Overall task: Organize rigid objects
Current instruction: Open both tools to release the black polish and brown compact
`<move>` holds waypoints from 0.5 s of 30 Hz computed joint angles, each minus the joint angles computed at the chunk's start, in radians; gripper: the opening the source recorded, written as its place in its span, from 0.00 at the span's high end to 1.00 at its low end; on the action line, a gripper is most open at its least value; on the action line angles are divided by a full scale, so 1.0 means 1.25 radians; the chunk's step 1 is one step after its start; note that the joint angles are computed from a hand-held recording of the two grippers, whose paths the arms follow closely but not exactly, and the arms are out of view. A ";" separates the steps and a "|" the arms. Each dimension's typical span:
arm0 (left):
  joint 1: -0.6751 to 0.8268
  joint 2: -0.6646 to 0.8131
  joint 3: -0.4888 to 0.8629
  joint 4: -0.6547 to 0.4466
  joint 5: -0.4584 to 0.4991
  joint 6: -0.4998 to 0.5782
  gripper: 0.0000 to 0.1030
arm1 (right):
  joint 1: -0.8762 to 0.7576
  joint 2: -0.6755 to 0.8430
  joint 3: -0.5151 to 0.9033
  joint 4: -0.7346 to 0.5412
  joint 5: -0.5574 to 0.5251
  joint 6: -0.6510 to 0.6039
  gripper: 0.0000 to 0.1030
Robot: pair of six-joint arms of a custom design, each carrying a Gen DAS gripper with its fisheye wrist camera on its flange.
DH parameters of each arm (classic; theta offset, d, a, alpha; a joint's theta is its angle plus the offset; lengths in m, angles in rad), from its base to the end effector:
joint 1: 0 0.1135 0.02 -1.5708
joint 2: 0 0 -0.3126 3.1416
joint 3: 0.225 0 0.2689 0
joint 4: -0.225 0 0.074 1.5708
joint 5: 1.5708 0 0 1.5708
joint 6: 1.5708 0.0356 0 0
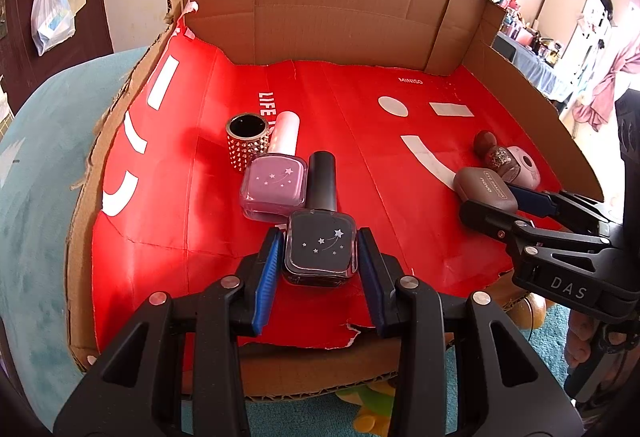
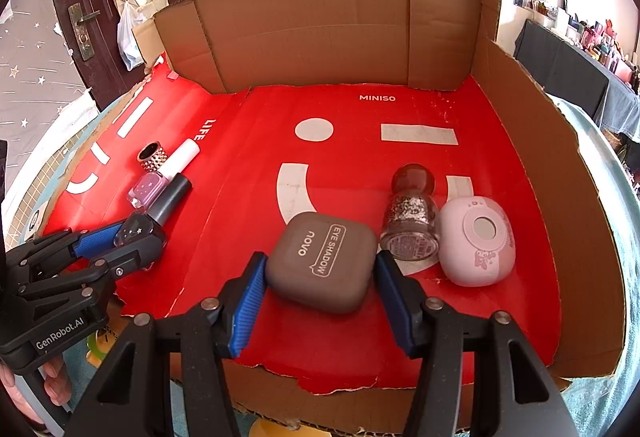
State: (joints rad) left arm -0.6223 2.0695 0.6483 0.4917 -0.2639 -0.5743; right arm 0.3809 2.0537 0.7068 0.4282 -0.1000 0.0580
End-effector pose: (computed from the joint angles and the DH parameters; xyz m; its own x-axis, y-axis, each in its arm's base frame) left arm 0.2758 -0.1864 0.0509 -0.7835 -0.0834 -0.6158 0.0123 0.9887 -0.1495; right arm 0.3220 0.1328 0.0611 -0.7613 -0.2427 -0.6012 -0.3826 0.9168 0.1144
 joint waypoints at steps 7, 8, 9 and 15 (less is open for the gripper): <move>-0.001 0.000 0.000 -0.002 -0.001 0.003 0.65 | 0.000 0.001 0.001 -0.001 0.001 -0.001 0.44; -0.001 0.001 0.001 -0.003 -0.002 0.003 0.65 | 0.000 0.001 0.001 -0.001 0.001 -0.001 0.44; -0.002 0.000 0.001 -0.003 -0.002 0.003 0.65 | 0.000 0.001 0.001 -0.001 0.001 -0.001 0.44; -0.003 0.004 0.004 -0.002 -0.003 0.003 0.62 | 0.000 0.003 0.002 0.000 -0.001 0.002 0.44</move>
